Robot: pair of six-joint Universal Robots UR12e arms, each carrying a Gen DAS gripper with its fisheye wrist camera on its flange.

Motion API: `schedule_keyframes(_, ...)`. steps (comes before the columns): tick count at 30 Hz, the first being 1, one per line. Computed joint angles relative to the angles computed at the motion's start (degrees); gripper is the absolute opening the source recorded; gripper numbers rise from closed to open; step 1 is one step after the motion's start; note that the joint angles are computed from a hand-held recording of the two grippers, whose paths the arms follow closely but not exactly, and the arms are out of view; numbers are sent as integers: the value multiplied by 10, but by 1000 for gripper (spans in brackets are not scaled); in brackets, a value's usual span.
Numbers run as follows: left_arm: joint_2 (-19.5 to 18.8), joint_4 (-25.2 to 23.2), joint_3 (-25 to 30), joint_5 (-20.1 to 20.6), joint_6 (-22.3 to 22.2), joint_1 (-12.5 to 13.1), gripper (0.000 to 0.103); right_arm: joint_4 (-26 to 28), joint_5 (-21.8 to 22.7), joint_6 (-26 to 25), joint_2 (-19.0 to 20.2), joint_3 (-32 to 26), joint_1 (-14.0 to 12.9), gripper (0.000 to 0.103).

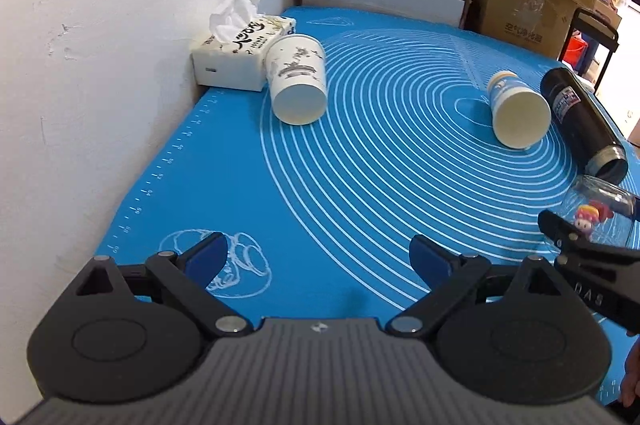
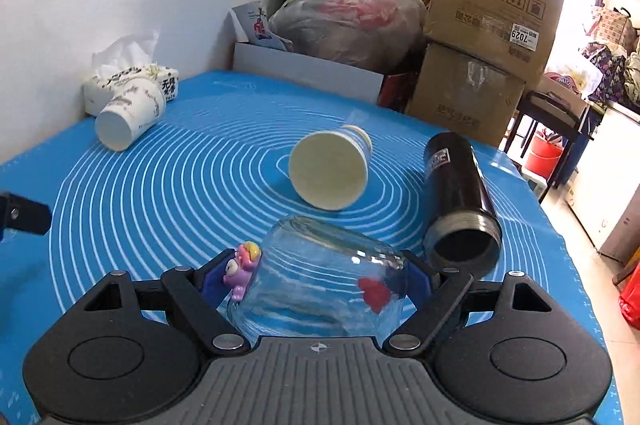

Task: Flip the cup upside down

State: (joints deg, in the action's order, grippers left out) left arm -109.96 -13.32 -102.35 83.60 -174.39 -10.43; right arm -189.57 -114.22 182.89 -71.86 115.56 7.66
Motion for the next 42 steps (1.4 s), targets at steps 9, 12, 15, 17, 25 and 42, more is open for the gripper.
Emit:
schedule_keyframes(9, 9, 38, -27, -15, 9, -9, 97, 20, 10, 32, -20, 15, -1, 94)
schedule_keyframes(12, 19, 69, -45, -21, 20, -11, 97, 19, 19, 41, -38, 29, 0, 103)
schedule_keyframes(15, 31, 85, -61, -32, 29, -12, 97, 27, 35, 60, -65, 48, 0, 103)
schedule_keyframes(17, 40, 87, -70, -41, 31, -13, 97, 32, 39, 76, -84, 62, 0, 103)
schedule_keyframes(25, 72, 122, -112, -54, 50, -17, 97, 51, 45, 134, -152, 117, 6, 103)
schedule_keyframes(42, 110, 146, -164, -71, 68, -10, 97, 60, 42, 164, -212, 171, 22, 103)
